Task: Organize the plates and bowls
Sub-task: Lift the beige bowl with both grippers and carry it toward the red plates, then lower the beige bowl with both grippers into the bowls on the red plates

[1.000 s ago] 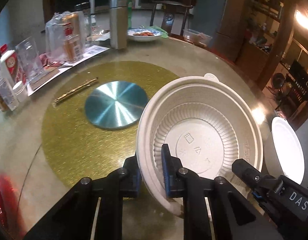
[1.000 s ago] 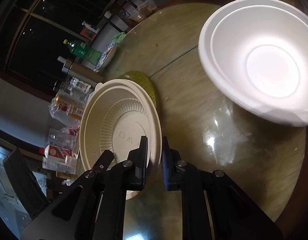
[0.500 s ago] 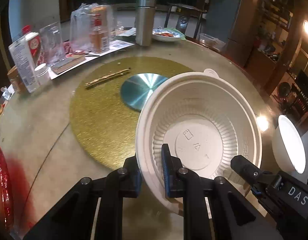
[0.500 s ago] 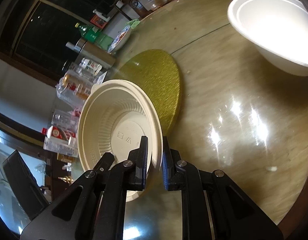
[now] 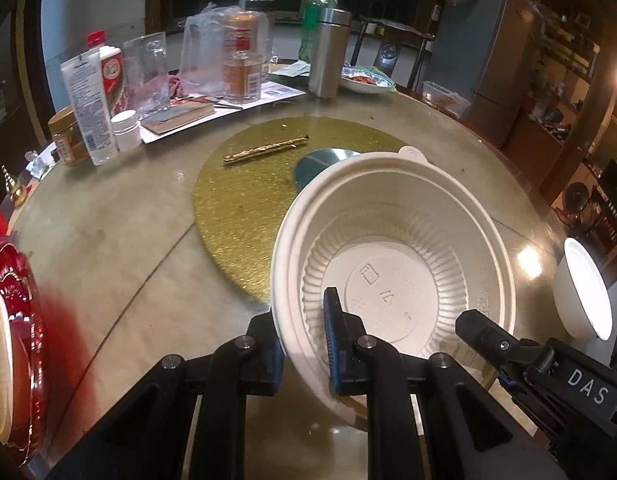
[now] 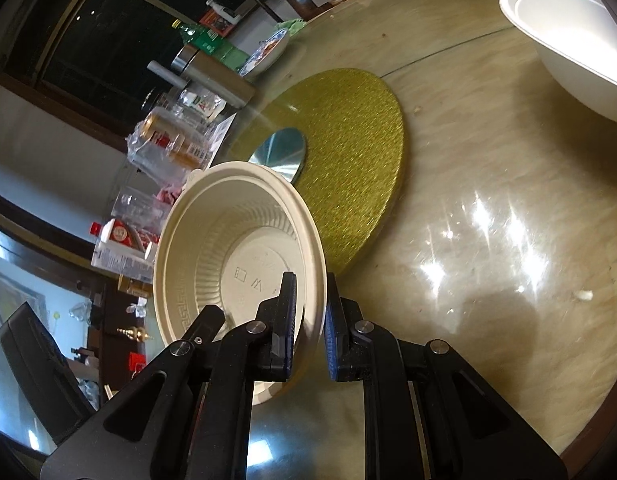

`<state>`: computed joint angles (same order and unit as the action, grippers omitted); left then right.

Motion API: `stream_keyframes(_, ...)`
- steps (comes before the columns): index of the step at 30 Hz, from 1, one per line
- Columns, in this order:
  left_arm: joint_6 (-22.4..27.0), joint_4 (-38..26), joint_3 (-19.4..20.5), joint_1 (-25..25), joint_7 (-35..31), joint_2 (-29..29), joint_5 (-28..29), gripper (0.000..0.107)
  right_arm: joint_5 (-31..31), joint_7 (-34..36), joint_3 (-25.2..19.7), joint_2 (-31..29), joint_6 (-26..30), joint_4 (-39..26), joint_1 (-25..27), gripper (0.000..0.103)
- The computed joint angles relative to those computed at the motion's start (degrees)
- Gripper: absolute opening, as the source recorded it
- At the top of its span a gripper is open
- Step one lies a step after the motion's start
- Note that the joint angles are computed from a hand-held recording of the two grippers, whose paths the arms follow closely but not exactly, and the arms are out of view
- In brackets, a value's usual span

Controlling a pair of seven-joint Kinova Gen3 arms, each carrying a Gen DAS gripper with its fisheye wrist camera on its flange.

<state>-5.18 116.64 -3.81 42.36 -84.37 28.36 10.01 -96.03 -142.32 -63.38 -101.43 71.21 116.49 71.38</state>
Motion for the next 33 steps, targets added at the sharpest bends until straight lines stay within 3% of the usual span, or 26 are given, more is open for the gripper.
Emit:
stream_keyframes(8,-5.8,6.2,4.3,-5.7,-0.9,-3.7,-0.1,0.016,0.2,-0.7,0.7,0.3,-1.2,-3.3,-0.3,0.013)
stream_keyframes(18,-9.3,11.4,10.3,-14.4,-0.3,-7.1,-1.8,0.016,0.7,-0.7,0.1,2.2,-3.6,-8.4,-0.2,0.013)
stream_keyframes(25,-12.5,16.0,14.8,-22.1,3.7,-10.7,-7.2,0.016,2.0,-0.1,0.3,3.7,-5.7,-12.3,-0.2,0.013)
stream_keyframes(33,-15.2,20.0,16.0,-27.8,9.0,-14.5,-13.2,0.016,3.5,1.0,-0.3,6.0,-8.4,-17.3,0.4,0.013)
